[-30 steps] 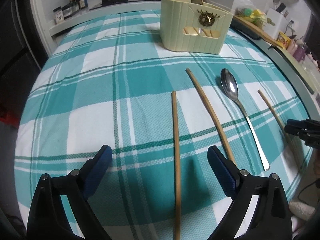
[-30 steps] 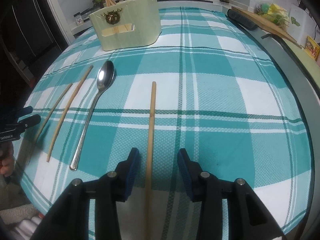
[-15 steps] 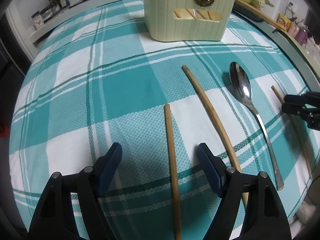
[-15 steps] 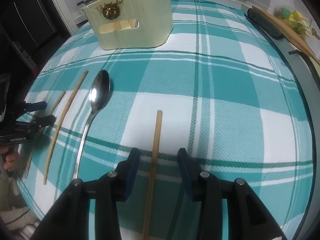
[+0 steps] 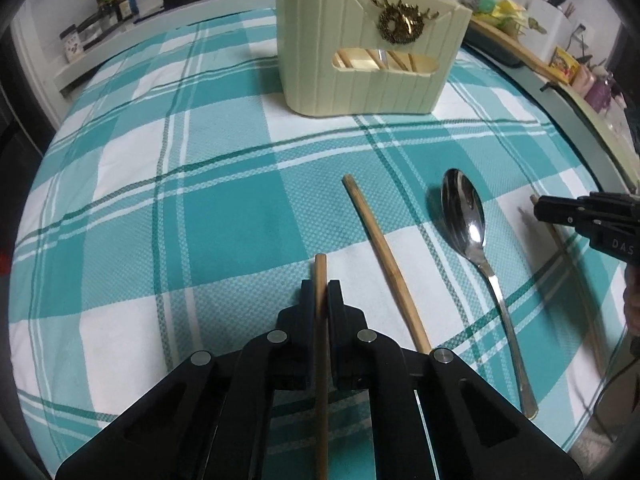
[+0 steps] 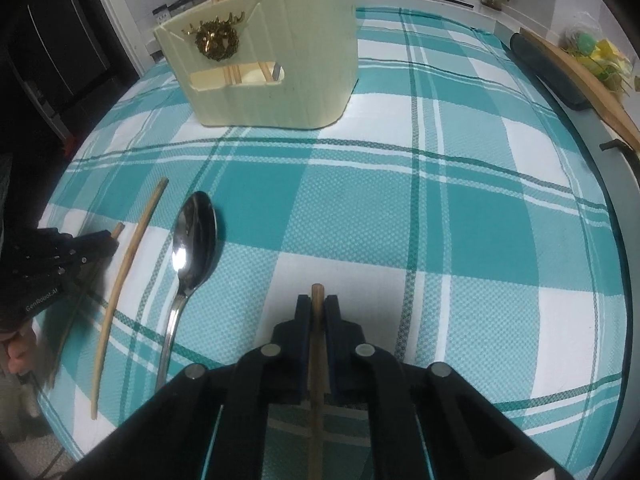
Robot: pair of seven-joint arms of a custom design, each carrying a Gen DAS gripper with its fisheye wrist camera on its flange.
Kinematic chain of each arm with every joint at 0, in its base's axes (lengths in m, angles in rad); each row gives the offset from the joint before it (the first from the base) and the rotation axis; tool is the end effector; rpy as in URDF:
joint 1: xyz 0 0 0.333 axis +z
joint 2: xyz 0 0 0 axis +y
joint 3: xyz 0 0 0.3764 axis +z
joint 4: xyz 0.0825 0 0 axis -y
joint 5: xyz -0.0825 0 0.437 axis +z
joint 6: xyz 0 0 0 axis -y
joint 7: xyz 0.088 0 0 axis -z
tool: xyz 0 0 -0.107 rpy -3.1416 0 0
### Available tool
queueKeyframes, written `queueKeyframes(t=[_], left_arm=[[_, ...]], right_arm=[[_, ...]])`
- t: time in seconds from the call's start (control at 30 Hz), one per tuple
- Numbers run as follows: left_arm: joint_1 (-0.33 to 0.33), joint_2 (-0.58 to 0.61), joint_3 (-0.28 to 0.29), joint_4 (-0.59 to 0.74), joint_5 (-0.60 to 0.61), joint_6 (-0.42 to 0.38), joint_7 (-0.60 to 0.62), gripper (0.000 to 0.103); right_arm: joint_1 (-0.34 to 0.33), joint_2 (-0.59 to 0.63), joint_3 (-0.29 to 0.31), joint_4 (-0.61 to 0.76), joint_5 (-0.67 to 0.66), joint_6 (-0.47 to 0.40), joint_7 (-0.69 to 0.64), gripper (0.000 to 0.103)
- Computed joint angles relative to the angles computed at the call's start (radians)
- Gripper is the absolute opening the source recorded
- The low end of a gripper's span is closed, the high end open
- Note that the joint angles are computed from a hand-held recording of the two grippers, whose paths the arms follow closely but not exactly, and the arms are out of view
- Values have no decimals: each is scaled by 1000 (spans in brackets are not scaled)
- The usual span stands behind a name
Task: Organize utensils
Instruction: 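Lift and carry the chopstick in the left tool while the right tool carries its chopstick to the caddy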
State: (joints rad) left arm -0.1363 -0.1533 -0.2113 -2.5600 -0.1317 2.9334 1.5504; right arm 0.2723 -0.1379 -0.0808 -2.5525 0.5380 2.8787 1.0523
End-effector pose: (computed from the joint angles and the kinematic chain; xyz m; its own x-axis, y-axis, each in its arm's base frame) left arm 0.4801 -0.1659 0.3986 -0.2269 -0.9717 0.0661 -0.8520 0.1652 -0.4967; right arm 0.4991 0.0667 0.3833 0.2481 -0.9600 -0.1299 -0.8638 -0.1585 -0.4783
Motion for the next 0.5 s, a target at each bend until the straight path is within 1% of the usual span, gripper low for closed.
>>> queueKeyframes(t=[0.1, 0.13, 0.23, 0.33, 0.5], left_arm=[[-23, -64, 24, -38, -69, 53, 27, 4], [-53, -88, 51, -52, -114, 72, 66, 4], [-75, -178, 70, -89, -169, 112, 102, 4], [-95, -256, 88, -119, -202, 142, 127, 4], [-138, -361, 124, -156, -244, 191, 152, 4]], right_arm=[[51, -52, -36, -18, 149, 27, -113, 7], [67, -78, -44, -30, 178, 42, -136, 7], [129, -153, -85, -57, 230, 86, -191, 7], [194, -245, -129, -87, 237, 130, -201, 7], [247, -374, -151, -134, 187, 203, -173, 7]])
